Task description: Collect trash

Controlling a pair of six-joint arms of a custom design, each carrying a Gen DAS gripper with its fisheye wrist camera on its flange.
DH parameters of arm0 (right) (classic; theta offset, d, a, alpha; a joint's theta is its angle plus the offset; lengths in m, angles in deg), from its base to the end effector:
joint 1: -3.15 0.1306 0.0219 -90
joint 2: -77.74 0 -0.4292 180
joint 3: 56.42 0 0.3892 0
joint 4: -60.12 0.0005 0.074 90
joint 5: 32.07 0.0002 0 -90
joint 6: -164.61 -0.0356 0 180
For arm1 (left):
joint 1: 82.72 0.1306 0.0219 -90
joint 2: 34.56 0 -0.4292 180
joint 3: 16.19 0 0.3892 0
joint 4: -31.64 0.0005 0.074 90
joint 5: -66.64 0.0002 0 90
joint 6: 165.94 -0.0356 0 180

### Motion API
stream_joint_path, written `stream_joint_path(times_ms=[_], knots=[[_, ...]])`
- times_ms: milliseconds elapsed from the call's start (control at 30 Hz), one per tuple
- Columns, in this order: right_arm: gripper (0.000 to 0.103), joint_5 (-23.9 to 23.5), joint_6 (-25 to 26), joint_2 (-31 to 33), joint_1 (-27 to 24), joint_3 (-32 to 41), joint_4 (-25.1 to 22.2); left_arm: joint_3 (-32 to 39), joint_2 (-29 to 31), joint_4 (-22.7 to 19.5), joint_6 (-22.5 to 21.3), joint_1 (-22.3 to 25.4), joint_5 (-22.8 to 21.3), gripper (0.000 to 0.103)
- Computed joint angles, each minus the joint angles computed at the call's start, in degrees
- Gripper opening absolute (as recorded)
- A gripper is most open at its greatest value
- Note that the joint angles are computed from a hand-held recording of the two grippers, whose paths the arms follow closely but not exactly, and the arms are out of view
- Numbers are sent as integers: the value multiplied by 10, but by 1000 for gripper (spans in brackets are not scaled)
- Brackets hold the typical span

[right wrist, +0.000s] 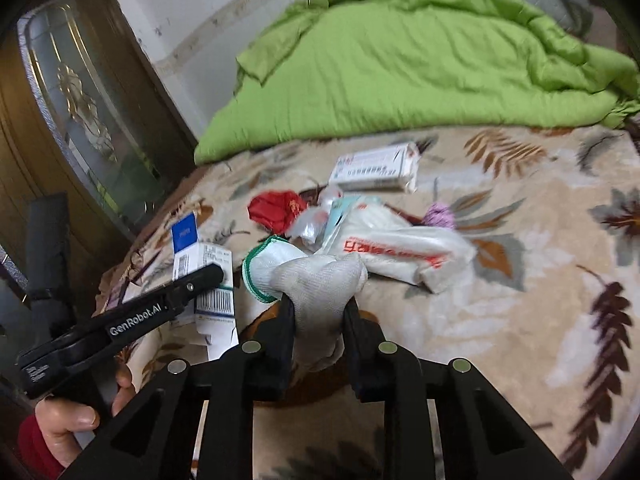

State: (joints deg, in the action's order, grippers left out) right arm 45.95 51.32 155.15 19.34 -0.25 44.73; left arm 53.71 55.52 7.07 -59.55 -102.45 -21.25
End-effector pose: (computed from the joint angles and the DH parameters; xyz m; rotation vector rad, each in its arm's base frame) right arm 0.3614 0.1121 0.3434 0.0210 2.2627 0.6068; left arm 0.4375 -0.1588 0.3483 0.0876 2.3771 -0.3490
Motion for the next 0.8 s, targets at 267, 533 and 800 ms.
stream_joint_path(times_ms=[267,533,800], knots=[[24,33,-47,-75,-18,-47,23,-52,-57,26,-25,-36,-52,36],[24,35,-46,-75,-15,-46,20,-59,-61,43,-52,-59,-94,37],[24,24,-49,-74,-22,-49,22,-54,-53,40,-59,-65,-94,37]])
